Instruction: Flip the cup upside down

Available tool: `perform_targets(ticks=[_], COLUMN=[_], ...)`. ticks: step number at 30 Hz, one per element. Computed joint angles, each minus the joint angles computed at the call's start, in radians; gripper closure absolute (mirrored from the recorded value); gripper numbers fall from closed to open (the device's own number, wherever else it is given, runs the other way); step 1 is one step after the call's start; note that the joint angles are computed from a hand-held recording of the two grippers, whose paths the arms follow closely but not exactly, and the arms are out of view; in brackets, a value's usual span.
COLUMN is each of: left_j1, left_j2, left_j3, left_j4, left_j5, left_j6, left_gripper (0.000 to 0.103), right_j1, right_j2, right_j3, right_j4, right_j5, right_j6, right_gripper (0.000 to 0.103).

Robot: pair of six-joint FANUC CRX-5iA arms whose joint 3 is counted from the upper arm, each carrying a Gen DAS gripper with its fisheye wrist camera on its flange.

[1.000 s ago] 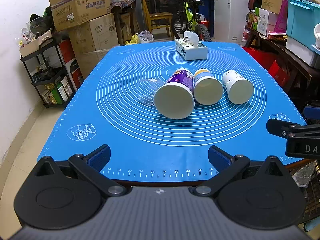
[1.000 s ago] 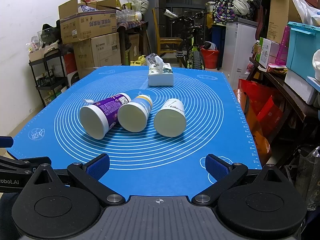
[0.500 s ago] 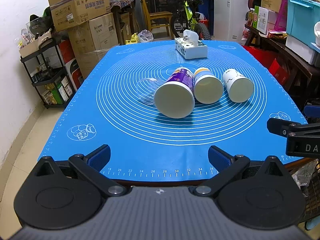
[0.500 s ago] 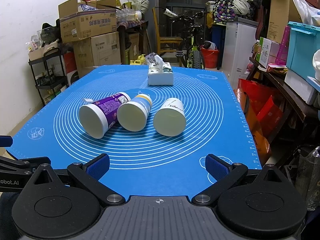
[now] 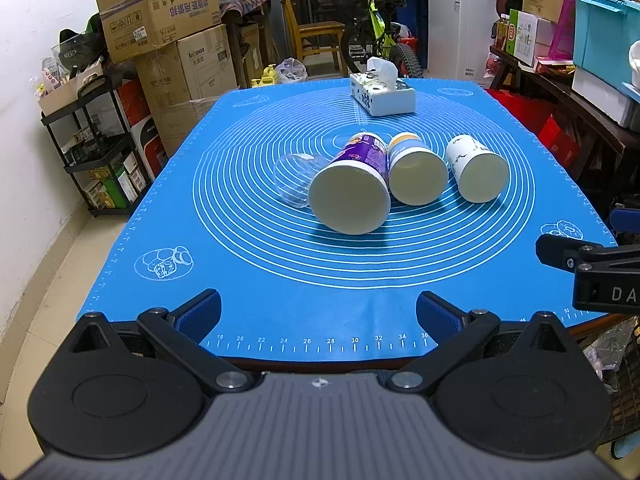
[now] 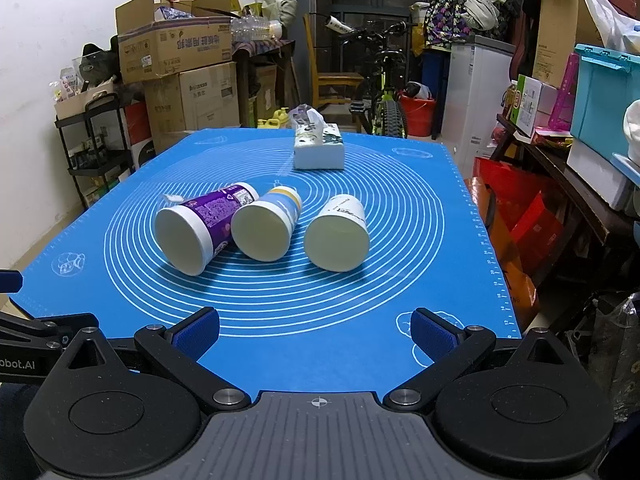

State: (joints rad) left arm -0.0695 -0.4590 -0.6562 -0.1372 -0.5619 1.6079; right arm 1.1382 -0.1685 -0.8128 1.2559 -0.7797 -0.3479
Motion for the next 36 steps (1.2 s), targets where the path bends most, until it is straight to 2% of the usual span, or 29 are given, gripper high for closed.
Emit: perform_targets(ticks=[26,36], left_j1=[-0.007,0.048], left_j2=[0.008,0.012], left_j3=[0.000,-0.015], left_j4=[-0.017,0.045], left_j5=[0.004,0.040], left_j6=[0.017,-0.073], left_gripper=[0.001,0.001], right_j1=[-0.017,-0.047], right_j2=[-0.002,-0.010], right_j3=[-0.009,-0.020], right_j4=[0.015,0.062], right_j5=[0.023,0.052], right_j6=[-0.011,-0.033], right_gripper=[0.002,0.002])
